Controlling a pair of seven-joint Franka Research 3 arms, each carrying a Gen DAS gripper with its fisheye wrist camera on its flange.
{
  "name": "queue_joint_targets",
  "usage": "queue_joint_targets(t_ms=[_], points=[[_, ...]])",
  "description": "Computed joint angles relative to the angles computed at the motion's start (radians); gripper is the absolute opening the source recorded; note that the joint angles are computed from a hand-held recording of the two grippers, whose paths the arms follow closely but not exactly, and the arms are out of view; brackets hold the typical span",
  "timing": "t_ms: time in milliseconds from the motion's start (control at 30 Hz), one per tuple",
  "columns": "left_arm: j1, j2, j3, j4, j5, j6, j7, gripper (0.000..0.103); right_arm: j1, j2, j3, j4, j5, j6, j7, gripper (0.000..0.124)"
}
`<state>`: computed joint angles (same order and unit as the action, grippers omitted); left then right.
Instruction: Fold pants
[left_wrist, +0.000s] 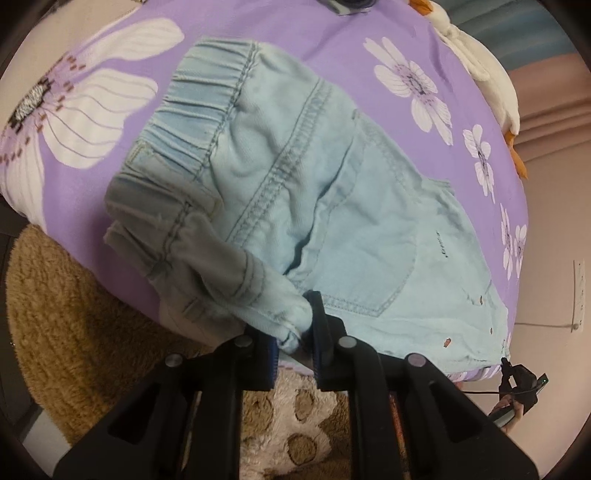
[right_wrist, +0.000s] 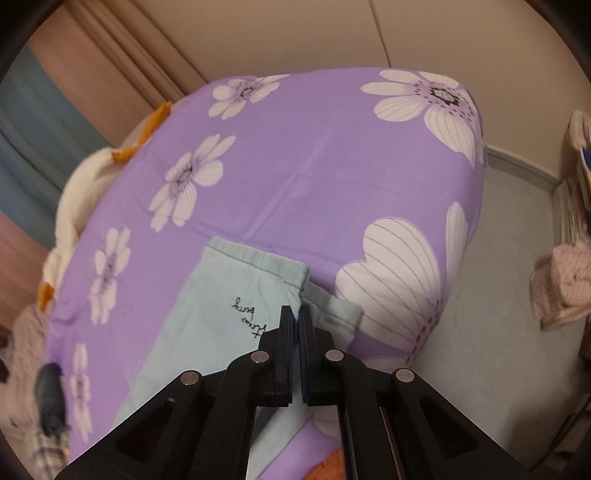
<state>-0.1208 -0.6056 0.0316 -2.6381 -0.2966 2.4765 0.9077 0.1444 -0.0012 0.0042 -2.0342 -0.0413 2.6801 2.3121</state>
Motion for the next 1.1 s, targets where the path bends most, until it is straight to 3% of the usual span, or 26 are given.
queue_joint_targets(t_ms=[233, 367, 533, 633, 667, 700, 900, 1000, 1100], points=[[-0.002, 0.026, 0.004, -0.003, -0.02, 0.008, 0.011, 0.017, 0.0, 0.058, -0.008, 0.0, 0.044, -0.044, -0.021, 0.003], [0.008, -0.026, 0.012, -0.008, -0.023, -0.017, 0.013, 0.029, 0.016, 0.061, -0.014, 0.018, -0.036, -0.07, 0.005, 0.003], [0.113, -0.127, -0.042, -0.053, 0.108, 0.006, -0.095, 0.037, 0.024, 0.066, -0.018, 0.024, -0.071, -0.081, 0.023, 0.003], [0.106, -0.123, -0.003, -0.076, 0.114, 0.06, -0.111, 0.031, 0.027, 0.069, -0.021, 0.028, -0.095, -0.086, 0.041, 0.003], [0.103, -0.114, 0.004, -0.079, 0.117, 0.069, -0.111, 0.017, 0.028, 0.069, -0.021, 0.029, -0.104, -0.089, 0.047, 0.003], [0.115, -0.104, -0.007, -0.071, 0.137, 0.047, -0.125, 0.013, 0.029, 0.069, -0.021, 0.031, -0.11, -0.092, 0.05, 0.003], [0.12, -0.134, -0.031, -0.054, 0.197, -0.086, -0.163, 0.011, 0.027, 0.069, -0.021, 0.034, -0.094, -0.09, 0.047, 0.003], [0.11, -0.106, -0.016, -0.068, 0.197, -0.081, -0.155, 0.012, 0.035, 0.083, -0.022, 0.053, -0.126, -0.115, 0.067, 0.003], [0.111, -0.082, -0.018, -0.055, 0.201, -0.079, -0.153, 0.012, 0.059, 0.101, -0.023, 0.1, -0.248, -0.194, 0.108, 0.003]])
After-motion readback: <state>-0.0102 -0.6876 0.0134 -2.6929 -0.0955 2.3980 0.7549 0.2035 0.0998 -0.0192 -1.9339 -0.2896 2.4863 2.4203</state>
